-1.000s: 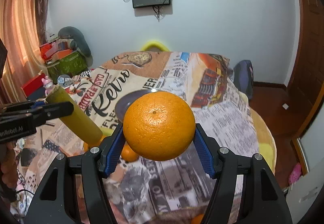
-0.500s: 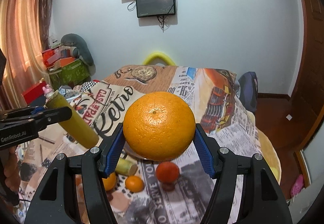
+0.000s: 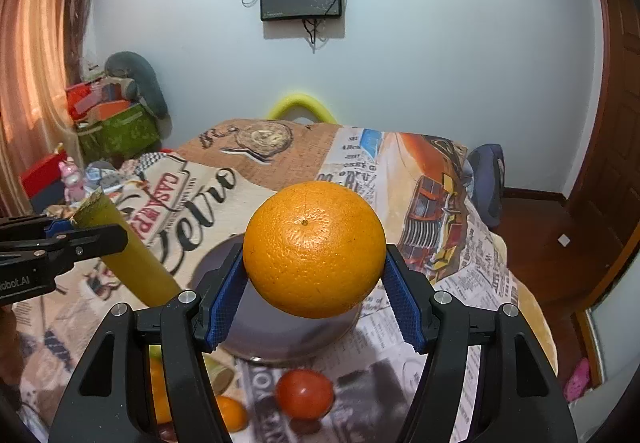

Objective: Organize fruits
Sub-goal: 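Lower the yellow cylinder onto the grey plate while the right gripper lowers the orange beside it, then open both grippers and withdraw them from the plate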

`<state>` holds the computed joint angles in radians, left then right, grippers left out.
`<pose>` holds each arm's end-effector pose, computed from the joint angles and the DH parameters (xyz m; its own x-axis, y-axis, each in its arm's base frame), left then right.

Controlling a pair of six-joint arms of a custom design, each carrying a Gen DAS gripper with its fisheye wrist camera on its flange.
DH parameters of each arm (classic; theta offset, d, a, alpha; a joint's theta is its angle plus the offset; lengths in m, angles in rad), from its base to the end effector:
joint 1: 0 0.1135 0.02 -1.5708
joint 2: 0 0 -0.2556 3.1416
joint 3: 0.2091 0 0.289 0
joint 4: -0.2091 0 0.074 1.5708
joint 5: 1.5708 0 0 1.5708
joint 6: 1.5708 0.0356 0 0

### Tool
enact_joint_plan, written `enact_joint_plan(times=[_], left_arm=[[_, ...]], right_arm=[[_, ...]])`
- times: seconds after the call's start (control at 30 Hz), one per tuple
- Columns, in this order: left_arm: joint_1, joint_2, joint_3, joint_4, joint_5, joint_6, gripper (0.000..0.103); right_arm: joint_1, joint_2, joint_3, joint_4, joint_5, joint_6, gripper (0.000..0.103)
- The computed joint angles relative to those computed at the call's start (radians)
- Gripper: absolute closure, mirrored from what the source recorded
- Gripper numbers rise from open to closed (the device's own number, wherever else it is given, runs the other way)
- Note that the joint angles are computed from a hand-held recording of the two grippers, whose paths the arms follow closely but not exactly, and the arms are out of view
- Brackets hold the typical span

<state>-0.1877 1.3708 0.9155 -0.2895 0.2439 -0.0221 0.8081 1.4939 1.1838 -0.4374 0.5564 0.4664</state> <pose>0.3219 -0.0699 0.2200 -0.6736 0.1061 -0.7314 0.3407 0.9228 -0.1799 0.2653 0.2504 0.2683 -0.5752 -0.0493 -0.8165 -0.0981 0.9951 0.0091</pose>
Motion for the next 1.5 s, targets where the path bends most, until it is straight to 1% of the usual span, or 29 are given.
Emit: enact_joint_plan(times=[0.3, 0.43, 0.53, 0.6, 0.73, 0.9, 1.07, 1.13, 1.23, 1.37, 1.4, 1.43, 1.5], left_arm=[[-0.025, 0.193, 0.105, 0.027, -0.032, 0.026, 0.070], [-0.027, 0.273, 0.159, 0.026, -0.025, -0.002, 0.070], [-0.033, 0.324, 0.191, 0.032, -0.015, -0.013, 0.070], [-0.042, 0.344, 0.206, 0.036, -0.025, -0.010, 0.070], [-0.051, 0.403, 0.273, 0.020, -0.033, -0.023, 0.069], [-0.050, 0.480, 0.371, -0.021, -0.029, -0.046, 0.070], [-0.061, 0.545, 0.440, -0.068, -0.046, -0.038, 0.070], [-0.061, 0.551, 0.440, -0.073, -0.046, -0.041, 0.070], [-0.056, 0.525, 0.403, -0.049, -0.046, -0.043, 0.070], [-0.049, 0.488, 0.371, -0.047, -0.039, -0.041, 0.070], [-0.048, 0.474, 0.357, -0.044, -0.042, -0.040, 0.069], [-0.047, 0.459, 0.344, -0.042, -0.046, -0.039, 0.069], [-0.042, 0.430, 0.321, -0.040, -0.048, -0.037, 0.069]], right_arm=[[-0.077, 0.110, 0.034, 0.017, -0.088, -0.046, 0.040], [-0.095, 0.162, 0.053, 0.015, -0.105, -0.063, 0.040], [-0.115, 0.188, 0.063, 0.019, -0.153, -0.069, 0.040], [-0.131, 0.212, 0.085, 0.002, -0.191, -0.078, 0.040], [-0.144, 0.272, 0.146, -0.054, -0.225, -0.097, 0.040], [-0.171, 0.337, 0.206, -0.102, -0.300, -0.106, 0.040], [-0.181, 0.389, 0.250, -0.141, -0.332, -0.105, 0.040], [-0.181, 0.399, 0.260, -0.157, -0.334, -0.100, 0.040], [-0.181, 0.406, 0.261, -0.172, -0.330, -0.088, 0.040], [-0.181, 0.381, 0.238, -0.172, -0.327, -0.073, 0.038], [-0.178, 0.366, 0.225, -0.160, -0.319, -0.073, 0.034], [-0.174, 0.355, 0.218, -0.155, -0.311, -0.072, 0.027], [-0.168, 0.320, 0.199, -0.149, -0.290, -0.067, 0.024]])
